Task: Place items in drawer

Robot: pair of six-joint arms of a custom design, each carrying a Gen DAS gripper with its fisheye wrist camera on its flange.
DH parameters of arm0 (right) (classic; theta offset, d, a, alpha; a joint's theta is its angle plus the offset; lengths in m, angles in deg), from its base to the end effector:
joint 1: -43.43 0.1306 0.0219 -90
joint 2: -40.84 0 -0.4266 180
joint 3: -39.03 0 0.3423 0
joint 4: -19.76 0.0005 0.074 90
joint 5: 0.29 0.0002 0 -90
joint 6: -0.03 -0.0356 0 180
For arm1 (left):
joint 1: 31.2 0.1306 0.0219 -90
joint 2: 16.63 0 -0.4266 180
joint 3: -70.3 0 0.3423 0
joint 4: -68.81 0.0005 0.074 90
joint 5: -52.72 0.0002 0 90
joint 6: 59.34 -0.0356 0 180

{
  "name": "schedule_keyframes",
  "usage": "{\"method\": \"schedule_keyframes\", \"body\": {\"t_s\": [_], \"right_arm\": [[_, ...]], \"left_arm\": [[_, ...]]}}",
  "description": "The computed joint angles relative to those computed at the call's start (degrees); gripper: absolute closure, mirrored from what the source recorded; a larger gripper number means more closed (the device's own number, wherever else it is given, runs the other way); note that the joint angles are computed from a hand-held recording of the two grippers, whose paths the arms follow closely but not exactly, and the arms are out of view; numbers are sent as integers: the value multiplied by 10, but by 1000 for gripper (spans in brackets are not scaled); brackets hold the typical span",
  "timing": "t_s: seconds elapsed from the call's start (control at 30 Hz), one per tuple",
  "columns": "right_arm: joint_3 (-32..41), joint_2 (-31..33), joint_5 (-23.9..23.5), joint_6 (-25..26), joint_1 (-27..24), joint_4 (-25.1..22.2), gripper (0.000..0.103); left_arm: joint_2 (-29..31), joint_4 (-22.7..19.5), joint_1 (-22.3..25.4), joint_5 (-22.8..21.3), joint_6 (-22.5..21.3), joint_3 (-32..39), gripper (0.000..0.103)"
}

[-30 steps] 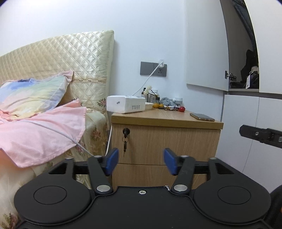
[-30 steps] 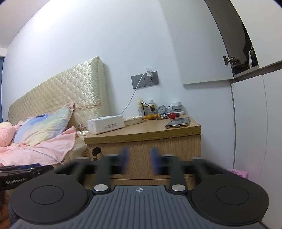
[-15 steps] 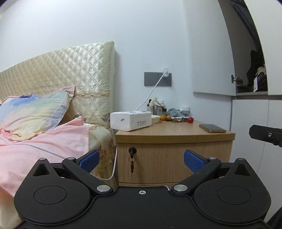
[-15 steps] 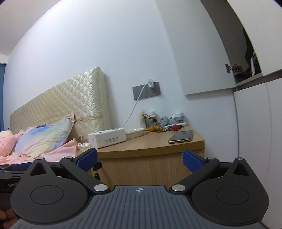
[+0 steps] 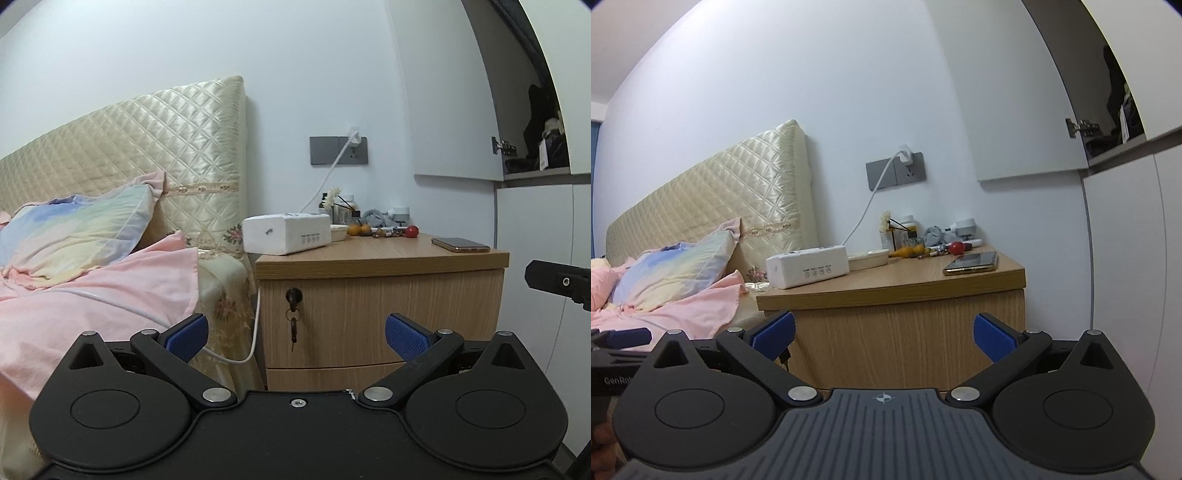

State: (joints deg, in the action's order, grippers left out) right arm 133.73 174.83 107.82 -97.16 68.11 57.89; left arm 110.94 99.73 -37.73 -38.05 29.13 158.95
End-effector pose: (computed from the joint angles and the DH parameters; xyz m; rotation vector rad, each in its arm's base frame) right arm 0.6326 0.2780 0.2184 0.0037 1.5930 0.1823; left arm 0.6526 -0.0747 0.2382 0.1103 1.7071 -0.0534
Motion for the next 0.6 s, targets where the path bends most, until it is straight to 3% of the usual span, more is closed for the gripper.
{"method": "schedule_keyframes", "body": {"t_s": [0.17, 0.6], "right_arm": [[-2, 3, 8, 15, 4, 20, 0], [-6, 2, 3, 4, 4, 13, 0]], "left_arm": [[-2, 6, 2, -9, 14, -6, 1], [-3, 11, 1, -10, 3, -11, 1]]}}
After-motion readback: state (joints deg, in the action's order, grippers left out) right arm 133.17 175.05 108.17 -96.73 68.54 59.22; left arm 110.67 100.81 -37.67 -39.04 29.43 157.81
